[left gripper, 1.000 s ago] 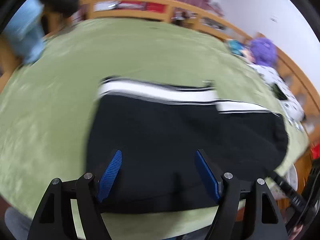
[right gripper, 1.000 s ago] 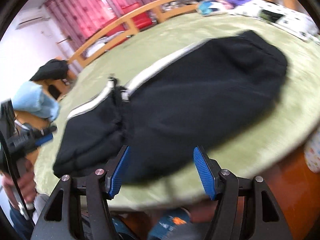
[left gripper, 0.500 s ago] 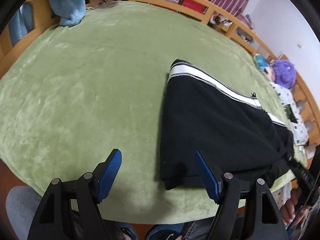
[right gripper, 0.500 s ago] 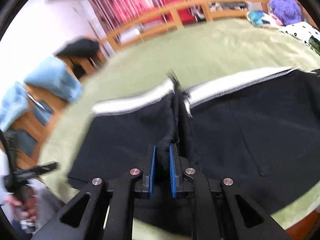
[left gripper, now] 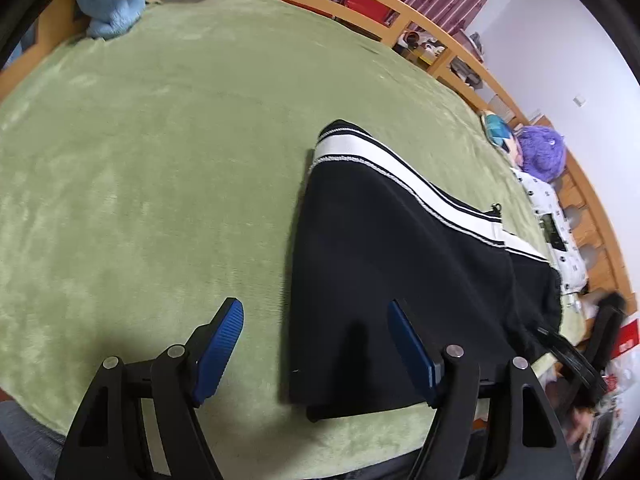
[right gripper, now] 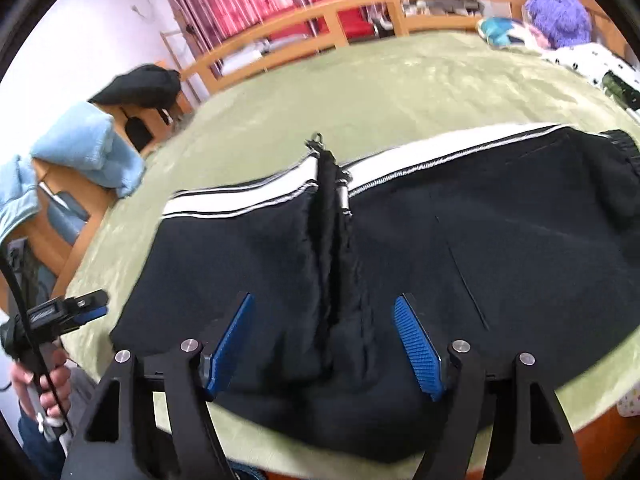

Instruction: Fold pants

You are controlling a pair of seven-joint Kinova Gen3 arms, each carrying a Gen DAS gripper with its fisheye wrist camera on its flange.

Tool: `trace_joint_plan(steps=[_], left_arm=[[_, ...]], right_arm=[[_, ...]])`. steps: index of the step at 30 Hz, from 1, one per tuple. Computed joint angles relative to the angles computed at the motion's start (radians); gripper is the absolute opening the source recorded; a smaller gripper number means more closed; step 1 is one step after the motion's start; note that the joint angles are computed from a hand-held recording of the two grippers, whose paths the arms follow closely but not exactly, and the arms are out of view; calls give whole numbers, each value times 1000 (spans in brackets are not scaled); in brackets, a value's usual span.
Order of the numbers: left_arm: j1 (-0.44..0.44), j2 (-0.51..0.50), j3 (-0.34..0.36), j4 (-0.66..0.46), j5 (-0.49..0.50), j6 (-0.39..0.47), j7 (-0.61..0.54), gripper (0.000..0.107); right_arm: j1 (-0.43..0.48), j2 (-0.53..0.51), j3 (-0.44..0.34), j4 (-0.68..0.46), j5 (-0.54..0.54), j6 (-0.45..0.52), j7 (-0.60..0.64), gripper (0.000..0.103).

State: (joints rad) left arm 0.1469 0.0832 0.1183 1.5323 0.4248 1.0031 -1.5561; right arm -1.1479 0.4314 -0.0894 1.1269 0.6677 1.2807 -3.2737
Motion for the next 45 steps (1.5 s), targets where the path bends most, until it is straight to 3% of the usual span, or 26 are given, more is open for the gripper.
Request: trace_joint_plan(steps=[2, 4, 6, 7, 8, 10, 13, 16, 17, 19, 21, 24, 26, 29, 31, 33, 35, 40, 42, 43, 45], left_arm=[[-3, 2, 0, -2, 13, 7, -8, 72], [-15, 3, -4, 0, 39, 21, -35, 72], [-29, 7, -8, -1, 75, 41, -63, 72], [-31, 9, -8, -2, 82, 45, -65, 72], [-31, 11, -7, -6, 83, 51, -62, 72], [-35, 5, -8, -9, 90, 59, -71, 72], [-49, -23, -14, 21, 148, 42, -129, 73], [-31, -9, -5, 5, 137, 50, -120, 74], [-20, 1, 0, -6, 116, 56, -102, 74], [-17, 17, 25, -13, 88, 53, -83, 74], [27, 27, 19, -12, 35, 39, -47, 74], [158, 84, -53, -45, -87, 90, 12, 74], [184, 97, -47, -45, -139, 89, 27, 75], [110, 110, 45, -111, -172, 149, 31, 73], [85, 98, 40, -145, -135, 155, -9, 73], [71, 84, 39, -168, -112, 113, -55, 73], [68, 103, 42, -213, -99, 95, -82, 73], [111, 245, 54, -398, -140, 79, -56, 73], [132, 308, 60, -453, -183, 66, -16, 73], [161, 333, 36, -474, -207, 65, 14, 73], [253, 401, -52, -543, -284, 100, 95, 71]], right_arm=[[89, -1, -41, 28, -72, -75, -15, 62], [132, 31, -64, 13, -112, -96, 17, 59], [121, 74, -69, -30, -88, -62, 50, 50], [114, 78, -81, -33, -56, -58, 43, 32], [104, 64, -75, -19, -41, -70, 19, 23], [39, -9, -9, 50, -4, -117, -62, 19], [-72, -72, 55, 87, 69, -75, -165, 19], [-30, -31, 12, 65, -4, -28, -175, 22], [9, -18, -23, 74, -41, -45, -181, 29], [31, -9, -42, 94, -65, -72, -153, 32], [1, -6, -22, 66, -49, -46, -101, 38], [-75, -31, 74, 61, -29, -46, -83, 45], [-76, -22, 83, 10, 2, -6, -18, 54], [21, 42, -5, -117, 48, 91, 104, 54], [51, 61, 5, -154, 40, 97, 185, 53], [75, 74, 38, -159, 13, 38, 235, 42], [133, 59, 15, -129, -30, -5, 281, 21], [188, 67, 48, -117, -149, 14, 412, 20], [208, 43, 47, -64, -164, -26, 373, 32], [216, 38, 51, -43, -176, -52, 359, 37], [233, 57, 41, -45, -184, -56, 381, 35]])
